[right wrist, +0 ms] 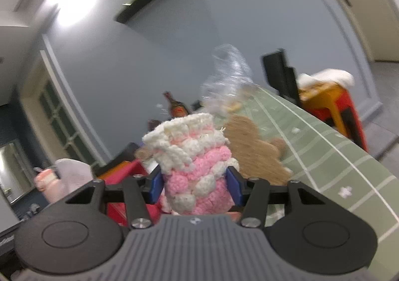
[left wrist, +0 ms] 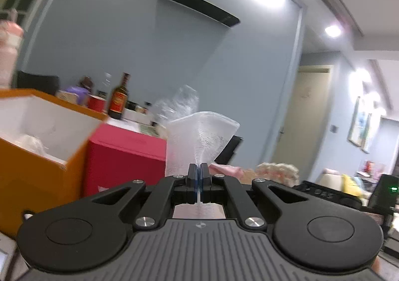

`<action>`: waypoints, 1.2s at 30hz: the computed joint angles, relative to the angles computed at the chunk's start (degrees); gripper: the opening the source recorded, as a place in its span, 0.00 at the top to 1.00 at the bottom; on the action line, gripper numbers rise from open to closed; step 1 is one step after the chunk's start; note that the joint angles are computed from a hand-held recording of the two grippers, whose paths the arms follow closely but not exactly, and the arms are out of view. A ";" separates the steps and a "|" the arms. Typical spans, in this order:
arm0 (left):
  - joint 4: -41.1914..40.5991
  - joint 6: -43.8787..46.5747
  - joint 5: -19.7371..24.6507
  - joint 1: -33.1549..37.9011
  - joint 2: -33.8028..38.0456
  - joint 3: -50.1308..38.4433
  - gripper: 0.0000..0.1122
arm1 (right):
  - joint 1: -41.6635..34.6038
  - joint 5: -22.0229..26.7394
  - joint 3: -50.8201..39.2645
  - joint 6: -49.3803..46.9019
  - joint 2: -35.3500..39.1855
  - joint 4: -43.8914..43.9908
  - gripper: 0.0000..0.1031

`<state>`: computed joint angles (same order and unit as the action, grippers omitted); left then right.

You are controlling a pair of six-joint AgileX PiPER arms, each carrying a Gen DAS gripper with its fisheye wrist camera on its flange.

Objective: Organize soft objects

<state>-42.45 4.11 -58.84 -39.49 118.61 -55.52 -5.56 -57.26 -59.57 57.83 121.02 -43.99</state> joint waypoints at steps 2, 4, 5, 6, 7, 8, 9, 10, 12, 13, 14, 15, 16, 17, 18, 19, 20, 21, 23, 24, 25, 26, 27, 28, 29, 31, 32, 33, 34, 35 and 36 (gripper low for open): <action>-6.01 4.52 0.52 -2.06 -0.48 -1.49 0.99 | -0.18 -3.36 0.00 -0.81 0.33 -1.26 0.50; -10.92 8.89 1.15 -3.60 -1.01 -2.95 0.99 | -0.02 -5.17 0.07 -2.25 0.27 -2.29 0.50; -14.14 11.50 1.25 -4.50 -1.33 -3.85 0.99 | 0.11 -5.84 0.12 -3.05 0.15 -3.04 0.50; -18.08 13.87 1.18 -5.64 -1.91 -4.58 0.99 | 0.17 -6.92 0.52 -3.72 -0.03 -3.63 0.50; -20.36 14.55 1.14 -6.42 -2.85 -4.51 0.99 | 0.26 -8.04 0.98 -4.25 -0.25 -4.11 0.50; -20.37 13.63 1.09 -6.94 -4.13 -3.36 0.99 | 0.37 -9.15 1.73 -4.80 -0.68 -4.40 0.50; -19.97 12.74 0.98 -7.31 -5.36 -2.13 0.99 | 0.67 -9.89 2.31 -5.23 -1.04 -4.21 0.50; -19.98 12.54 0.83 -7.68 -6.58 -1.12 0.99 | 0.97 -10.21 3.04 -5.39 -1.58 -4.04 0.50; -21.15 14.18 0.59 -8.41 -8.89 0.10 0.99 | 1.84 -9.83 4.19 -5.29 -3.22 -4.13 0.50; -21.95 15.51 0.69 -8.78 -10.20 0.71 0.99 | 2.32 -9.06 4.44 -5.14 -4.10 -4.14 0.50; -22.26 16.17 1.14 -8.79 -11.12 1.21 0.99 | 3.14 -8.05 5.37 -5.56 -5.56 -3.87 0.50; -22.66 16.84 2.05 -9.03 -12.62 2.18 0.99 | 4.03 -7.63 6.65 -6.77 -7.08 -3.31 0.50; -22.48 16.97 3.57 -8.89 -14.33 3.35 0.99 | 4.42 -8.06 7.85 -8.11 -8.13 -3.04 0.50; -21.32 16.16 5.37 -8.58 -16.40 5.04 0.99 | 5.17 -8.54 9.25 -9.67 -9.56 -2.62 0.50; -19.35 15.19 7.29 -7.86 -18.54 6.71 0.99 | 5.84 -8.83 10.45 -10.74 -10.94 -2.37 0.50; -17.60 14.29 8.24 -7.56 -20.48 8.48 0.99 | 6.49 -8.75 11.31 -11.32 -12.17 -1.93 0.50; -16.41 14.38 9.09 -7.37 -22.61 10.14 0.99 | 7.44 -7.98 11.87 -11.54 -13.55 -1.66 0.50; -15.74 15.29 9.94 -7.17 -24.91 11.74 0.99 | 8.46 -6.76 12.01 -11.37 -14.76 -1.59 0.50; -16.37 18.93 13.55 -6.02 -29.63 13.70 0.99 | 10.69 -3.54 11.27 -10.03 -16.89 -1.82 0.50; -17.22 20.69 16.28 -4.85 -32.44 14.71 0.99 | 11.72 -2.20 10.63 -9.74 -17.57 -2.09 0.50; -17.19 21.72 18.67 -3.57 -35.01 15.74 0.99 | 12.75 -1.13 9.91 -9.87 -17.95 -1.97 0.50; -16.74 22.85 21.06 -1.82 -37.58 16.73 0.99 | 14.28 0.43 8.63 -10.18 -18.12 -1.59 0.50; -17.82 25.29 23.03 -0.13 -39.95 17.34 0.99 | 15.43 1.71 7.80 -10.37 -18.34 -1.28 0.50; -20.06 28.55 24.36 1.41 -41.99 17.64 0.99 | 16.94 3.40 6.37 -10.41 -18.07 -0.65 0.50; -21.18 30.27 25.12 2.86 -42.80 17.63 0.99 | 18.43 5.31 4.35 -9.87 -17.47 -0.38 0.50; -24.13 34.65 26.45 5.76 -45.24 17.92 0.99 | 20.89 8.53 -0.37 -8.20 -15.42 -0.88 0.50; -24.93 36.46 27.73 7.91 -46.22 17.88 0.99 | 22.23 10.44 -2.86 -7.37 -14.35 -1.09 0.50; -24.88 37.62 29.74 10.22 -46.79 17.62 0.99 | 23.66 12.68 -5.37 -6.98 -13.21 -0.87 0.50; -23.19 37.79 33.12 13.57 -47.05 17.15 0.99 | 24.90 15.14 -7.79 -6.46 -12.17 -0.87 0.50; -20.65 36.33 35.88 16.25 -47.18 16.86 0.99 | 26.35 18.26 -10.41 -5.96 -11.05 -1.02 0.50; -15.87 32.95 39.07 19.39 -46.79 16.47 0.99 | 27.53 20.86 -12.92 -5.46 -9.82 -1.44 0.50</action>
<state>-58.32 37.05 -19.77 -20.10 71.82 -39.05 21.97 -36.40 -72.49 52.36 111.19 -45.43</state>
